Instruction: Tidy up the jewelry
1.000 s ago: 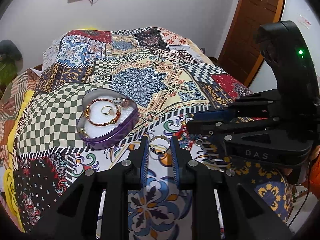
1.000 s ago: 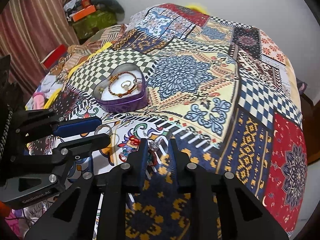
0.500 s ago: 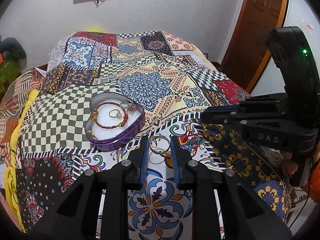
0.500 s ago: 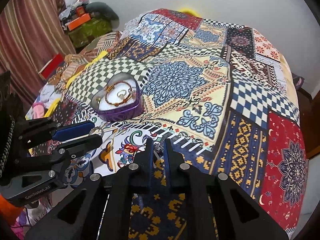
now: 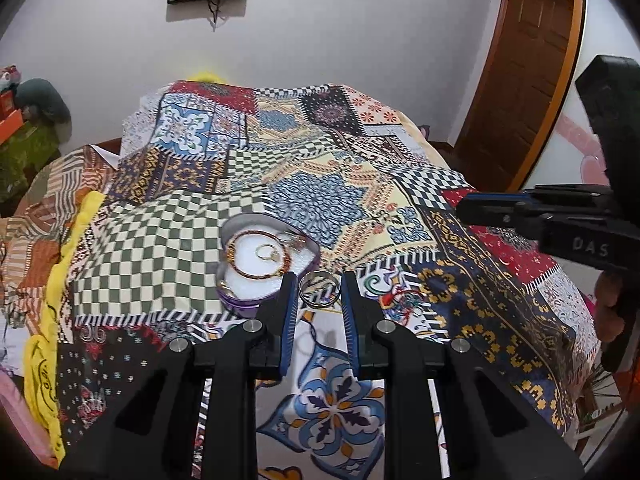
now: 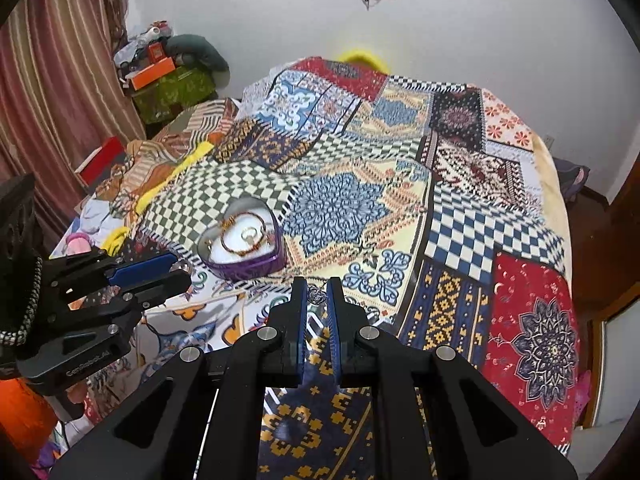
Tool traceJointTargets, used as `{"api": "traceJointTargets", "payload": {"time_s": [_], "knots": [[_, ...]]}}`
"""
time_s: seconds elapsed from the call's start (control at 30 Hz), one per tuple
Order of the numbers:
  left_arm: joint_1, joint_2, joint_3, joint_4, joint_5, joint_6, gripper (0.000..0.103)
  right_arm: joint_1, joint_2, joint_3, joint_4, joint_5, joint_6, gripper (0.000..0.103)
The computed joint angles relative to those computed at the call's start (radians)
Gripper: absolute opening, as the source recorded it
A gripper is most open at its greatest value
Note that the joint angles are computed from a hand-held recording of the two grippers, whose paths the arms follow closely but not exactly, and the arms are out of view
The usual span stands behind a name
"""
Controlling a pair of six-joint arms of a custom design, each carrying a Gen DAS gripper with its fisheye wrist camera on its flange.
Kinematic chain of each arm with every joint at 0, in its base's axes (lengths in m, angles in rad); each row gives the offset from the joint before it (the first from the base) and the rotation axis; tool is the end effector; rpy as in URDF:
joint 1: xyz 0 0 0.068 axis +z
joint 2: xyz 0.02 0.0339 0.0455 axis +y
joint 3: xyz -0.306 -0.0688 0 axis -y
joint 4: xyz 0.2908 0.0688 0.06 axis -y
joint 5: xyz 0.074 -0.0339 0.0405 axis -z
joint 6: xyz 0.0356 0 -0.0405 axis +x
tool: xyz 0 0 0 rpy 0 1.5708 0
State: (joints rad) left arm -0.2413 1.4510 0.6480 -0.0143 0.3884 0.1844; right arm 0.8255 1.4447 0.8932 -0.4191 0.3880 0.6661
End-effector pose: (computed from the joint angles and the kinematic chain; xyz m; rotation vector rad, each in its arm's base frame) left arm 0.2898 -0.0852 0.1718 0.6771 2.2649 -0.4899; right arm 0.2276 0.2268 0.2275 -0.0464 2.4462 0.1604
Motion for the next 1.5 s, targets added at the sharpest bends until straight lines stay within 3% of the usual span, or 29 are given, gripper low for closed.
{"api": "traceJointTargets", "payload": {"time_s": [0.33, 0.77, 1.5], "knots": [[0.057, 0.031, 0.043, -0.016, 0.008, 0.004, 0.021, 0.009, 0.043, 0.09, -0.018, 0.028, -0.005, 0.009], [0.079, 0.186, 0.126, 0.004, -0.004, 0.02, 0.021, -0.012, 0.187, 0.213, 0.007, -0.021, -0.055, 0.009], [0.067, 0.358, 0.23, 0.015, 0.014, 0.015, 0.02, -0.125, 0.459, 0.427, -0.043, -0.241, -0.11, 0.009]]}}
